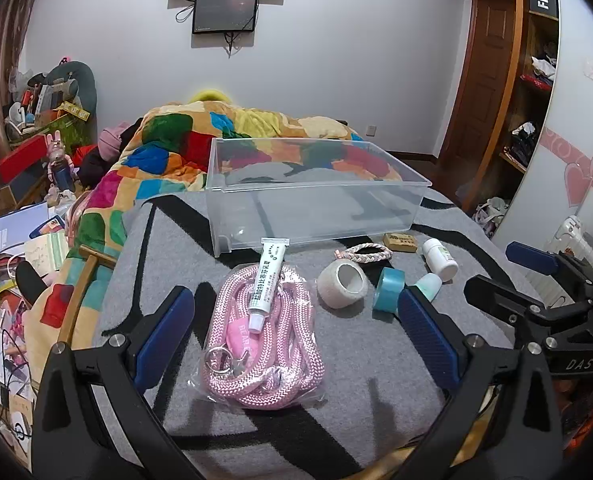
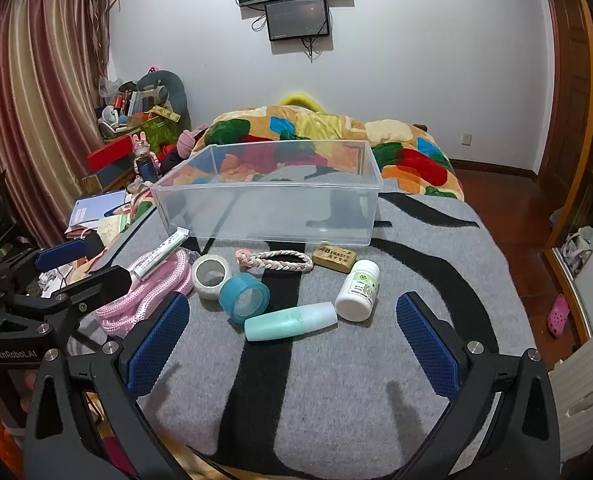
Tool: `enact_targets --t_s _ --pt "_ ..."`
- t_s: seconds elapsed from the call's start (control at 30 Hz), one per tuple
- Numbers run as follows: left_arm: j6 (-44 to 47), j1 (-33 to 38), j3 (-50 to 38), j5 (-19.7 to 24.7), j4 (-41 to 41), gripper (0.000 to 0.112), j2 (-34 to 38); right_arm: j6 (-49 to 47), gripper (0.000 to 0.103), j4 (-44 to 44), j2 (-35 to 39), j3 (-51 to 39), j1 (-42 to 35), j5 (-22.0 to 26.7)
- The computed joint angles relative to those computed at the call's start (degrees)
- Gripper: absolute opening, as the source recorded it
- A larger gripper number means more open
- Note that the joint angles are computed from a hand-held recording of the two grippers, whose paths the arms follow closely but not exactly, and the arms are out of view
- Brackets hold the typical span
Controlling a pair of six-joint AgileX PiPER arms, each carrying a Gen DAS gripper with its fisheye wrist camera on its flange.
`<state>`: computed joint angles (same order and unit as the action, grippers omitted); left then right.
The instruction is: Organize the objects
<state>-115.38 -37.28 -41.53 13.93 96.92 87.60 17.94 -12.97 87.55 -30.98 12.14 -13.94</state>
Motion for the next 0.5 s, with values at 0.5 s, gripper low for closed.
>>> enact_targets --t_s 0.5 --pt "-1.1 -0.5 0.2 0.1 1.0 0.103 0.3 -1.3 0.103 1.4 0.2 0.6 0.2 -0.7"
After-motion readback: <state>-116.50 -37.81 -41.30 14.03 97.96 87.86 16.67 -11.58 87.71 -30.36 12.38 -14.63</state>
